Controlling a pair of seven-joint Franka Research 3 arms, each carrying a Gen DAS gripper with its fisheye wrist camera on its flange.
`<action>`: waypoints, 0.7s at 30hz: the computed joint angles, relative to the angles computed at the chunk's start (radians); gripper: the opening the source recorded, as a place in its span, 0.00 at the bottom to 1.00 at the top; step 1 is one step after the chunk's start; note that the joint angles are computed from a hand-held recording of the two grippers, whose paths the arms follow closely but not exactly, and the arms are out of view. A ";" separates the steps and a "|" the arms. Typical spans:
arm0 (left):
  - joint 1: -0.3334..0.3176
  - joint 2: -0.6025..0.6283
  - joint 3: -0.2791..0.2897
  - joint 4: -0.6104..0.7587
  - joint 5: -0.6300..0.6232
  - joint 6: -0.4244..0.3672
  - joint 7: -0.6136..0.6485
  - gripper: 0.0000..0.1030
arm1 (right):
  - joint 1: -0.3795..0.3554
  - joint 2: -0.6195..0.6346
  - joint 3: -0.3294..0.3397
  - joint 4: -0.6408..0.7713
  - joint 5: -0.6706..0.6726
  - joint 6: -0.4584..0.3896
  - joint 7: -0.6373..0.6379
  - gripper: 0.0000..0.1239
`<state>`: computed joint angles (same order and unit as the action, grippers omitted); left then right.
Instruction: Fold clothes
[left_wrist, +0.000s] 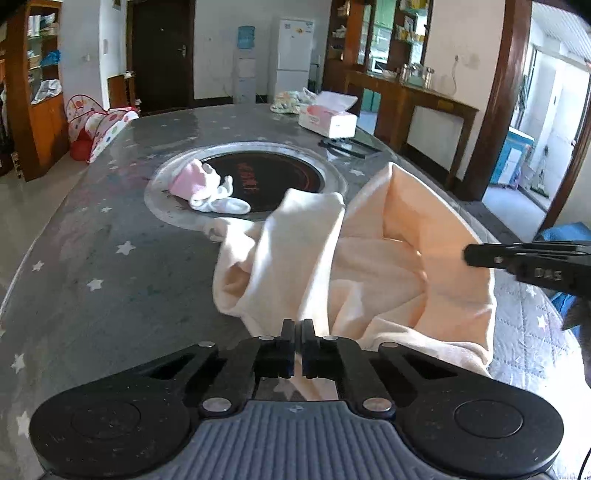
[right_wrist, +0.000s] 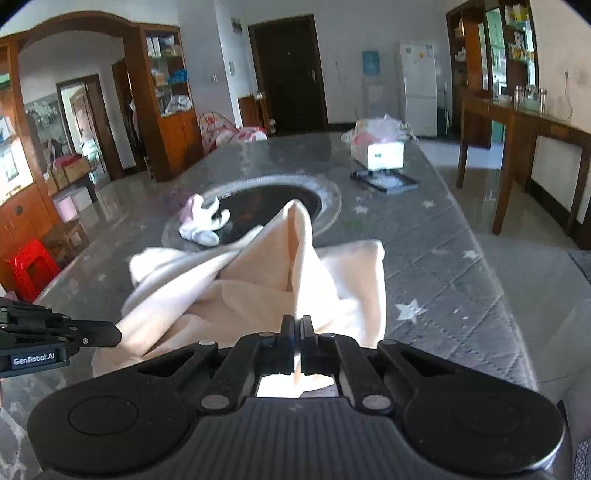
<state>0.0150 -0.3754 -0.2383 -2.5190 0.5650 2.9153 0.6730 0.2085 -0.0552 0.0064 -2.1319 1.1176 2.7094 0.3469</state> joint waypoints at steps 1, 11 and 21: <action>0.004 -0.018 -0.002 -0.012 0.003 0.002 -0.009 0.03 | -0.002 -0.014 -0.003 -0.010 0.006 -0.003 -0.011 0.02; -0.023 -0.272 0.019 -0.182 -0.038 -0.044 -0.008 0.01 | -0.004 -0.221 -0.065 -0.178 -0.031 -0.081 -0.075 0.02; -0.052 -0.252 0.001 -0.175 -0.105 -0.040 0.084 0.47 | -0.023 -0.346 -0.087 -0.324 -0.277 -0.122 0.037 0.02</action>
<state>-0.0374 -0.6272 -0.2378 -2.6942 0.4599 2.8750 0.7570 0.1852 -0.4013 -0.0806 -2.4558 0.8408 2.5877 0.3837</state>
